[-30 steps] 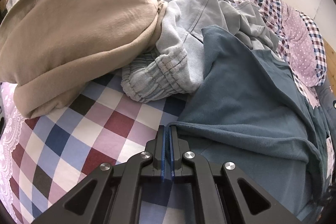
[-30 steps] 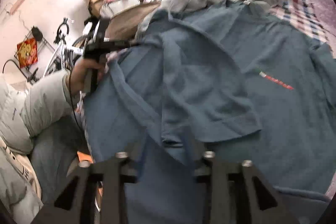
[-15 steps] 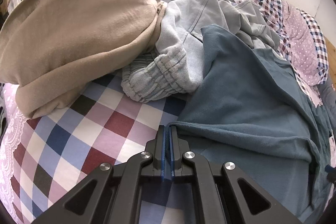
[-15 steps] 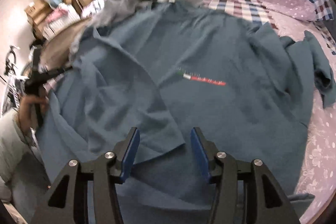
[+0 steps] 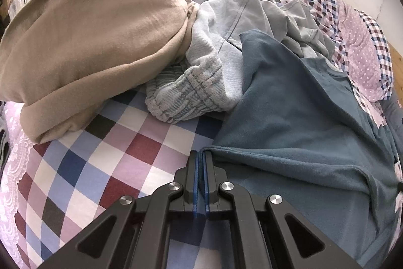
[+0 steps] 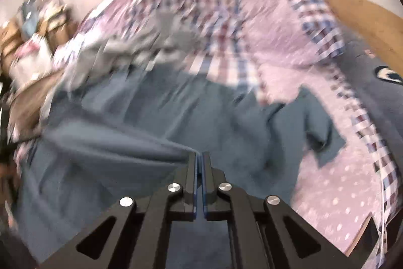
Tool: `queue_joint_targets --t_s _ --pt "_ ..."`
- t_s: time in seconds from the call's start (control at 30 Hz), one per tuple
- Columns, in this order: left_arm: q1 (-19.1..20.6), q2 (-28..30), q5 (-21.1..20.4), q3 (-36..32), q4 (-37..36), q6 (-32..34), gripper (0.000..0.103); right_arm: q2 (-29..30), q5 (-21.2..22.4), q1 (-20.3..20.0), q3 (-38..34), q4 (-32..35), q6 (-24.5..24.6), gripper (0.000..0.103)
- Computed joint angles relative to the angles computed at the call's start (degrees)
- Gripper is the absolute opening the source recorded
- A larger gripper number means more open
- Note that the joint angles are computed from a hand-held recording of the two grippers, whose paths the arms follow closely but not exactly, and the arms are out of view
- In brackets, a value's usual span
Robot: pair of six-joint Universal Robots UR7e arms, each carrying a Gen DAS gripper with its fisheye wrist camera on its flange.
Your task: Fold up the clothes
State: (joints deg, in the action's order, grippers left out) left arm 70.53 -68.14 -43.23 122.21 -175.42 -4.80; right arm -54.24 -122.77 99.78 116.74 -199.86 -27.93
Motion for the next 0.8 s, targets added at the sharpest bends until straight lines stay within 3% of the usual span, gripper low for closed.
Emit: queue_joint_targets --t_s 0.1,0.17,0.23,0.33,0.43,0.5,0.7,0.73,0.8 --pt "-0.2 0.0 -0.2 -0.1 0.2 0.2 0.002 5.1 -5.4 0.9 -5.5 -4.6 -0.5 0.001" --pt "-0.6 0.4 0.7 0.1 -0.2 1.2 0.002 6.6 -7.5 0.1 -7.9 -2.0 3.2 0.007" --pt "-0.9 0.7 1.4 0.3 -0.6 2.3 0.002 5.4 -6.2 -1.1 -7.4 4.3 9.4 0.015" --pt "-0.7 0.6 1.0 0.3 -0.7 2.9 0.002 2.7 -1.5 -2.5 -4.6 8.4 13.5 0.046" --pt "-0.6 0.4 0.8 0.3 -0.6 3.1 0.002 -0.1 5.8 -3.9 -2.3 13.7 15.5 0.047" --pt "-0.7 0.4 1.0 0.3 -0.4 3.0 0.002 -0.1 8.0 -4.0 -1.6 15.1 14.9 0.047" --pt "-1.2 0.8 2.0 0.5 -0.6 2.6 0.002 3.2 3.5 -2.5 -2.7 17.9 13.6 0.043" --pt "-1.2 0.7 2.0 0.5 -0.6 2.6 0.002 3.8 3.2 -2.4 -2.9 17.4 13.3 0.037" --pt "-1.2 0.7 2.0 0.6 -0.6 2.6 0.002 5.2 2.3 -1.9 -3.6 15.5 11.6 0.009"
